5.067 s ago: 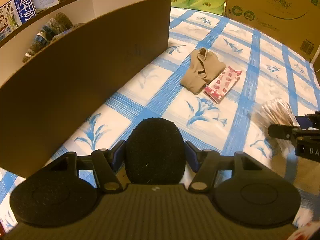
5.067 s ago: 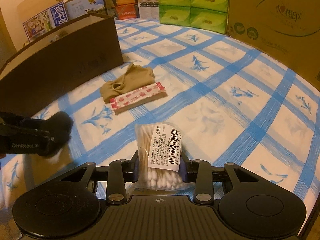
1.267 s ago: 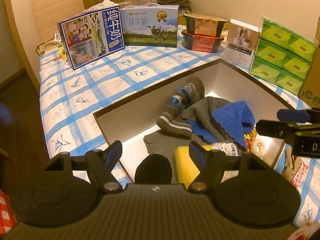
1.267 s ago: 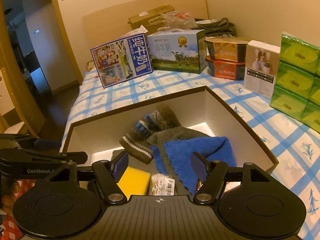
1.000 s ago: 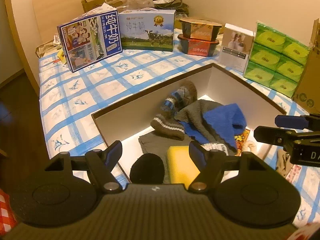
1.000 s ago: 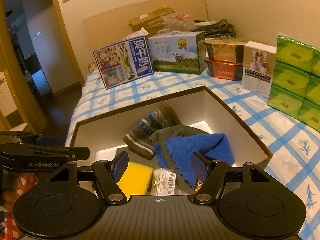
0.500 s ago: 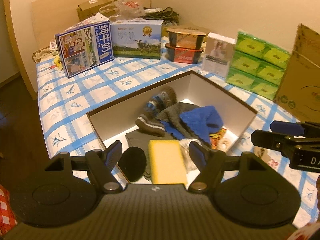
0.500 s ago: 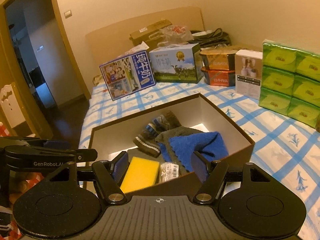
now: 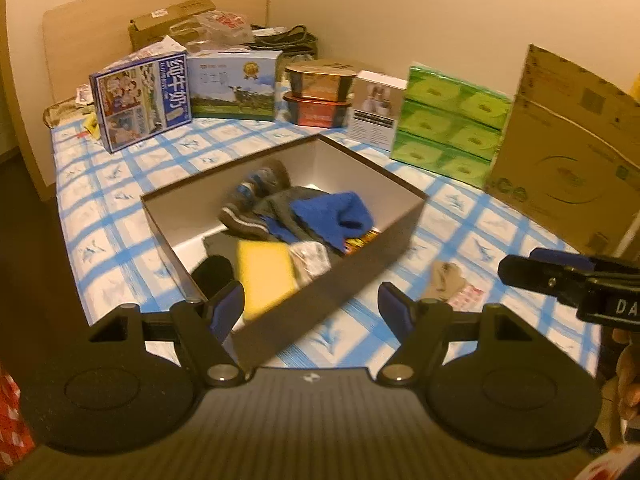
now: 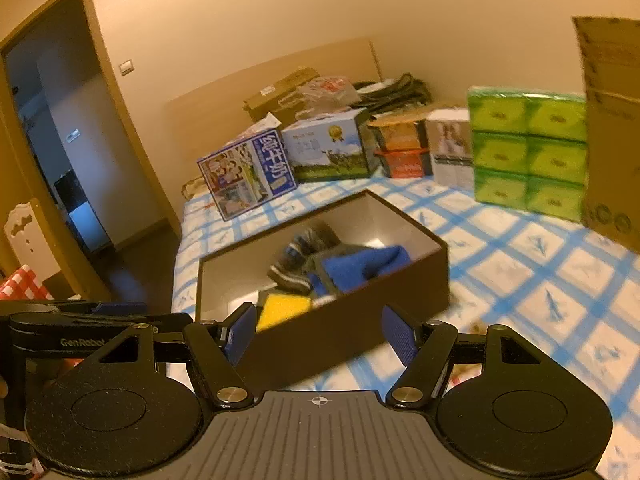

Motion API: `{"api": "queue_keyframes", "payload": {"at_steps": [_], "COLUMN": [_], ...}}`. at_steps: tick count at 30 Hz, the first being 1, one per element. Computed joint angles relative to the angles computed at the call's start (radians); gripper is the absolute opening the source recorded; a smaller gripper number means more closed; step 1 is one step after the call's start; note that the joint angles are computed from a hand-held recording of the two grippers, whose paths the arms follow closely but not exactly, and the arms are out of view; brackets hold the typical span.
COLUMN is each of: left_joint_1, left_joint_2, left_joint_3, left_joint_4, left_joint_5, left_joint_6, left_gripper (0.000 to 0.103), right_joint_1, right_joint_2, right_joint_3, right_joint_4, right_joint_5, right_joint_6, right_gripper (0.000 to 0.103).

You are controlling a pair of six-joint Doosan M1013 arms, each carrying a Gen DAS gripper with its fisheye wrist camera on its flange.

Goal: Organize soft objects
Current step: 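Move both tools back to the beige sock and wipes packet on the bed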

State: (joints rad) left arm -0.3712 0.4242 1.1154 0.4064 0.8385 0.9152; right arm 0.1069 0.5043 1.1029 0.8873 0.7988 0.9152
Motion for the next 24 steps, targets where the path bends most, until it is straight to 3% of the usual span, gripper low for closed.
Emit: {"api": "queue_keyframes", "payload": {"at_steps": [12,24], "left_joint_1": [-0.060,-0.102], "left_joint_2": [-0.042,-0.009], "left_joint_3": [0.077,0.069], "left_joint_4": [-0.071,-0.116], "left_joint_5": [0.000,0.036], "left_joint_6": [-0.016,0.027], "left_gripper": [0.072,0.072], "right_joint_1": [-0.050,-0.079], "right_joint_2": [-0.114,-0.150], "right_joint_3": [0.178,0.255], "right_joint_4": [0.003,-0.090], "right_joint_5": [-0.023,-0.022], "right_joint_6": [-0.019,0.061], "right_gripper": [0.070,0.070]}}
